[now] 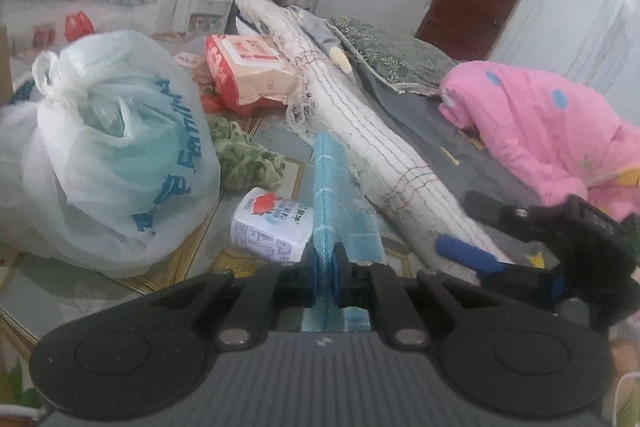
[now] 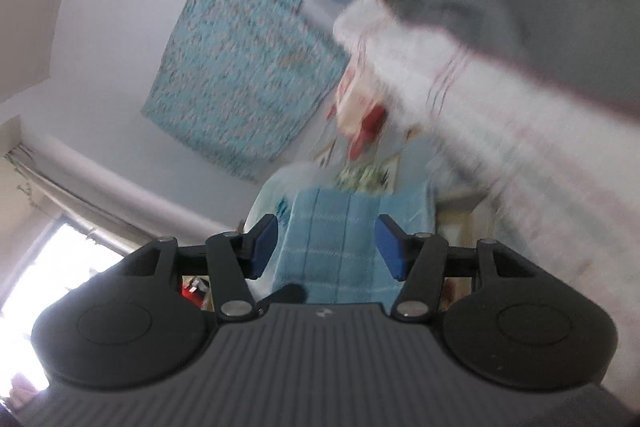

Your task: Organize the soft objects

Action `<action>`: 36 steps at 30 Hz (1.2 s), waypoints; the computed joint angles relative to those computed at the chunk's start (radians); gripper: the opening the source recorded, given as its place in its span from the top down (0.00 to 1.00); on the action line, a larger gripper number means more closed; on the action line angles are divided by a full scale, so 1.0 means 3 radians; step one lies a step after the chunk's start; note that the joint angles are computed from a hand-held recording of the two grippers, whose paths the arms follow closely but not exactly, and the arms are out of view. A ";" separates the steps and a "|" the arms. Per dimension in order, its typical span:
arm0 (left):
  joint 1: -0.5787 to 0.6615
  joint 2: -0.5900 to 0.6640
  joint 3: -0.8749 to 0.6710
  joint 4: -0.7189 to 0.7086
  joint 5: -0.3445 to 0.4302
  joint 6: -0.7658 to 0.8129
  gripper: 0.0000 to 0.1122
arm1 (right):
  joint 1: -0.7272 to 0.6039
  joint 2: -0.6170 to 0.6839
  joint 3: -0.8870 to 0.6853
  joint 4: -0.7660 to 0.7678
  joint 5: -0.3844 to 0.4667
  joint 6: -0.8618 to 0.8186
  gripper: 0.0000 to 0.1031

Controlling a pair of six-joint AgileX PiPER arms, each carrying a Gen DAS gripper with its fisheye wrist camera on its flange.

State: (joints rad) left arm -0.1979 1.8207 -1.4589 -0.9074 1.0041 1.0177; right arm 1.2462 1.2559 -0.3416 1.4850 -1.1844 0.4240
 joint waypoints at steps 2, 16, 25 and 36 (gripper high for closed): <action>-0.0060 -0.0116 0.0158 -0.0016 -0.0153 0.0191 0.93 | -0.0201 0.0046 0.0009 -0.0231 0.0227 0.0174 0.47; -0.0781 -0.0440 0.0940 0.0131 -0.0980 0.0957 0.88 | 0.0149 -0.0084 -0.0030 0.0251 -0.0106 -0.0217 0.45; -0.0550 -0.0279 0.0811 -0.0086 -0.0397 0.1111 0.53 | -0.0481 -0.0037 0.0047 -0.0351 0.0584 -0.0060 0.45; -0.0229 -0.0141 0.0498 -0.0100 0.0056 0.0716 0.45 | -0.0839 0.0158 0.0134 -0.0693 0.0930 0.0347 0.46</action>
State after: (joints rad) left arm -0.2665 1.7784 -1.3096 -0.9374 1.0211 1.2325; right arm 0.9946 1.3033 -0.3013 1.2771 -0.9053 0.5282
